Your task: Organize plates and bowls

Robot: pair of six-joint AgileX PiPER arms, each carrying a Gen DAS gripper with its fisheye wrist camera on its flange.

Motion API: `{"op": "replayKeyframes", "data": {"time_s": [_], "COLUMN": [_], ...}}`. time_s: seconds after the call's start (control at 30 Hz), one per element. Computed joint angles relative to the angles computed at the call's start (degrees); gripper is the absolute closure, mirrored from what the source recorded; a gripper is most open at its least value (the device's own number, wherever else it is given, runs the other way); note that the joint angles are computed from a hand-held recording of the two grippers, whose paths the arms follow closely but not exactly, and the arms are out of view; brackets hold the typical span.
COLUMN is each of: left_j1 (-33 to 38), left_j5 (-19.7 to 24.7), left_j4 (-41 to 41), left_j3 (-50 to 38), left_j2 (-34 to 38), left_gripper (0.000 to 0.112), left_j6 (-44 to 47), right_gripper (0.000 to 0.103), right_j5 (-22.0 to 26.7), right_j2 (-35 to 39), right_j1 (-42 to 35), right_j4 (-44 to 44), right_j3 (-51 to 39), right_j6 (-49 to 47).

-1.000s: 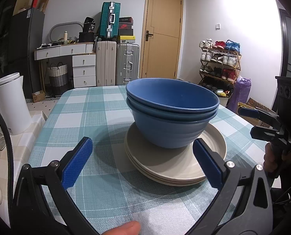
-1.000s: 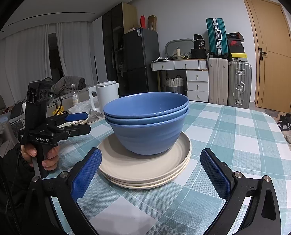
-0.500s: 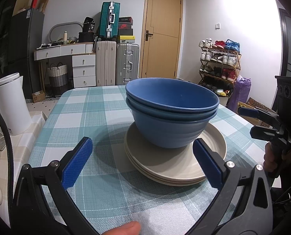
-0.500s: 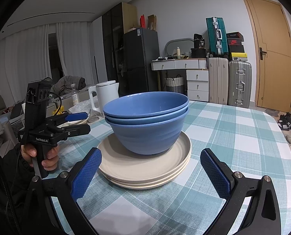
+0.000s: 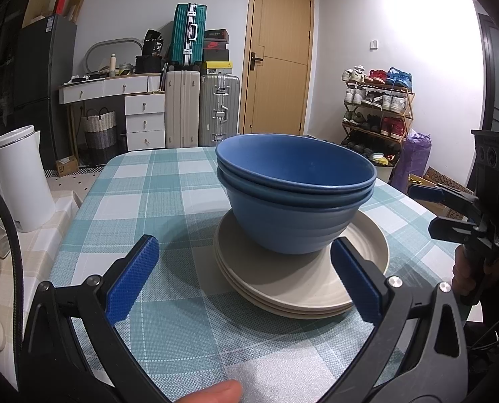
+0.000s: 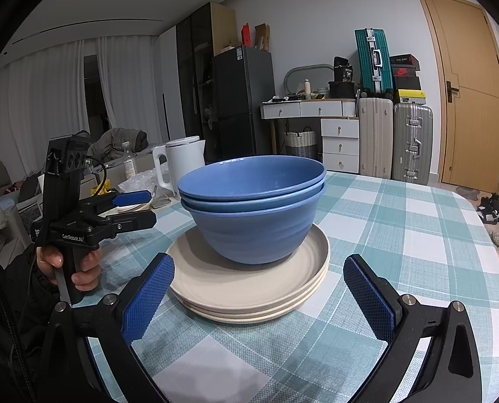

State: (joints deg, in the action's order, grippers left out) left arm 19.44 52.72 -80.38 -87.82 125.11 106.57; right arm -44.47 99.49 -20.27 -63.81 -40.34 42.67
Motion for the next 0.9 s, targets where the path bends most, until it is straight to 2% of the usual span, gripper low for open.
{"op": "replayKeyframes", "data": {"time_s": [0.9], "left_j1": [0.1], "left_j5": [0.3], "left_j4": [-0.2], "left_j3": [0.5], "left_j2": [-0.1], "left_gripper": [0.010], "left_j6": [0.5], "right_gripper": [0.000], "right_j5": [0.3], "right_j2": [-0.2], "right_j1": [0.1], "right_j4": [-0.1], "right_j3": [-0.1], "right_j6": [0.3]}}
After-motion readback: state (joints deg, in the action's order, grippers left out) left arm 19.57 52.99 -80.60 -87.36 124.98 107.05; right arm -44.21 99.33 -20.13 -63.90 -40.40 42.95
